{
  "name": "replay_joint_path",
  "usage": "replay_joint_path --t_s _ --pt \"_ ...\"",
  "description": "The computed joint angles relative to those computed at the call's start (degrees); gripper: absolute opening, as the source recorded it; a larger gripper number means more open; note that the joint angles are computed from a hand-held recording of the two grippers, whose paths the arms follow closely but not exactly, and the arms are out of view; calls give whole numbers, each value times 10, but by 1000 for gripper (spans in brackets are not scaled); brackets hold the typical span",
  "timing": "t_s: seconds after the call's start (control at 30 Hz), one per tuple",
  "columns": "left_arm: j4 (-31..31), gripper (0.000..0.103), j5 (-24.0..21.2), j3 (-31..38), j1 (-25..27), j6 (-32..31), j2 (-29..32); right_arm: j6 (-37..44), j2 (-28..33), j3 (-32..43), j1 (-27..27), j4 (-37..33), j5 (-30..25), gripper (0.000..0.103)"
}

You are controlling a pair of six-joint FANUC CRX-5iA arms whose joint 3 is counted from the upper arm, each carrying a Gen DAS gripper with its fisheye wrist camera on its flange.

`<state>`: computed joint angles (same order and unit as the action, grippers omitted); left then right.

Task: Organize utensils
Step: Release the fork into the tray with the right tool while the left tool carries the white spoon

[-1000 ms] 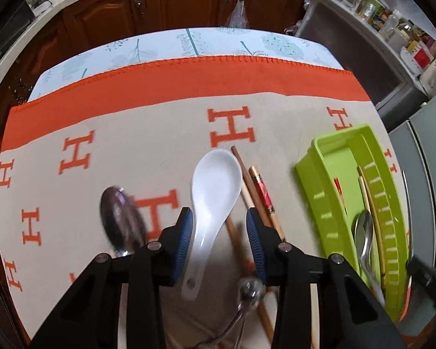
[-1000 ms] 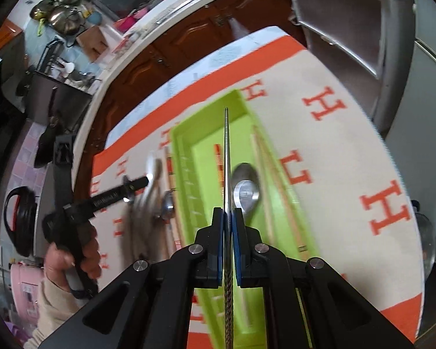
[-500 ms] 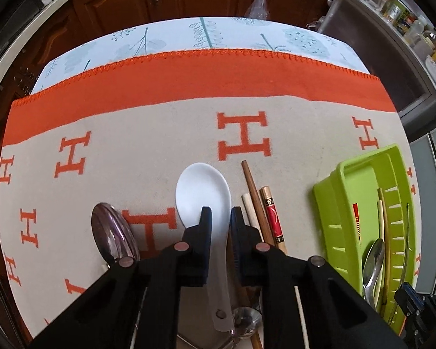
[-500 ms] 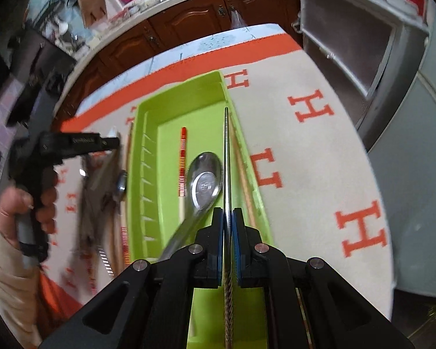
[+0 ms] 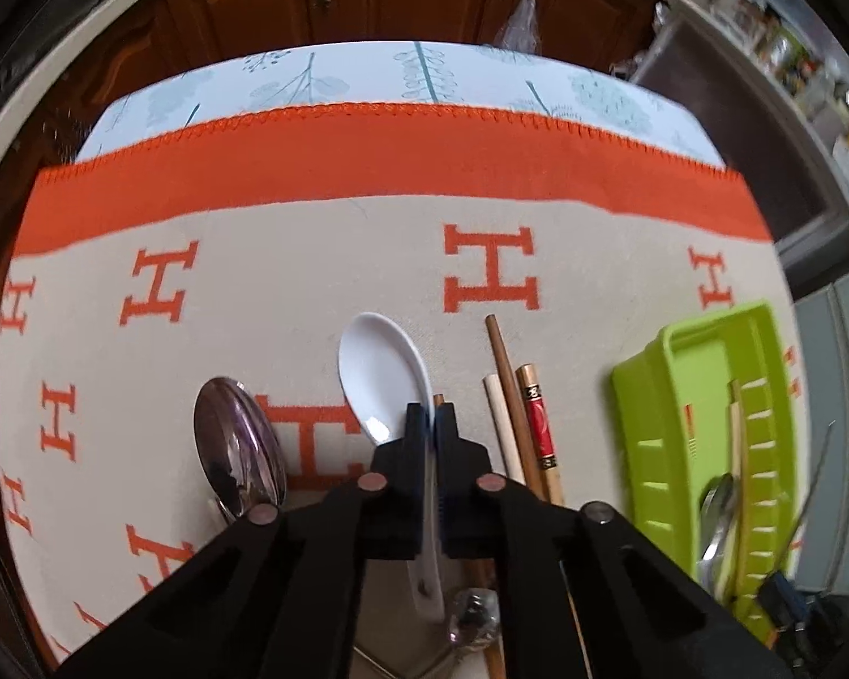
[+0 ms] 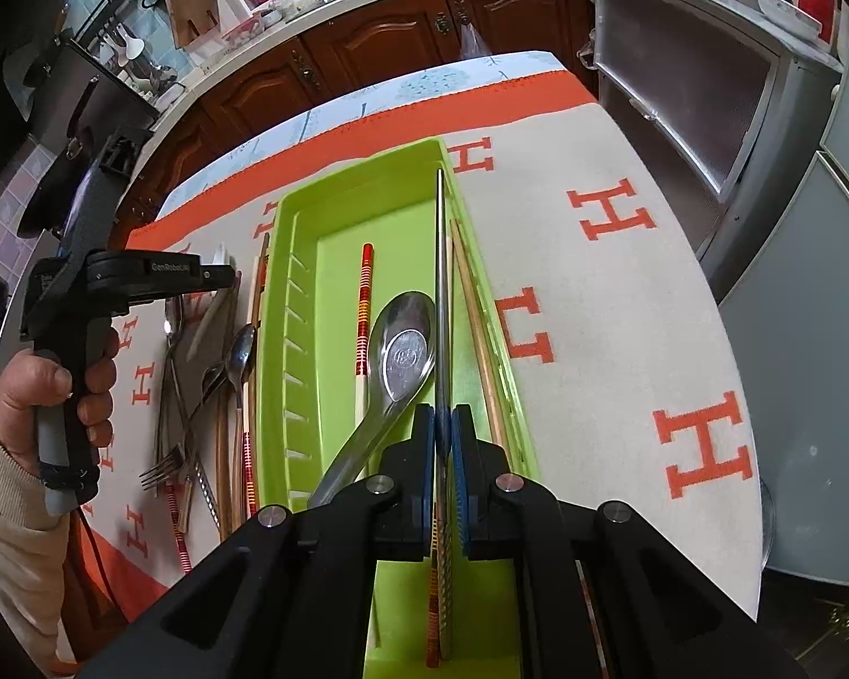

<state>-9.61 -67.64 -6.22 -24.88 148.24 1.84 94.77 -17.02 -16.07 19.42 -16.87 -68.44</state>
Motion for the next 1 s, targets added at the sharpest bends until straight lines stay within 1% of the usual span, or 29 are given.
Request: replay_joint_path --t_s 0.07,0.17,0.3,0.37,0.43,0.47,0.63,0.77,1.0 --pt "14 0 20 -21 8 4 -19 2 -1 1 -3 -4 -3 6" --pt "22 0 30 -38 7 7 -41 2 1 4 -9 -8 -8 6" --pt "40 0 49 -59 -3 3 -74 9 8 16 -27 -32 -22 7" --pt "44 0 55 -63 -13 9 -88 17 9 19 -28 -38 -26 10" --pt "50 0 63 -67 -23 12 -101 27 9 24 -31 -50 -29 24" --pt "53 0 68 -67 -30 13 -107 28 8 25 -30 -52 -27 26" --pt "58 0 82 -50 -67 23 -116 29 -1 32 -35 -63 -32 27" --pt "74 0 103 -25 -89 15 -96 26 -13 38 -52 -74 -40 27" --pt "103 0 130 33 -105 -20 -20 44 -42 45 -102 -95 -62 27"
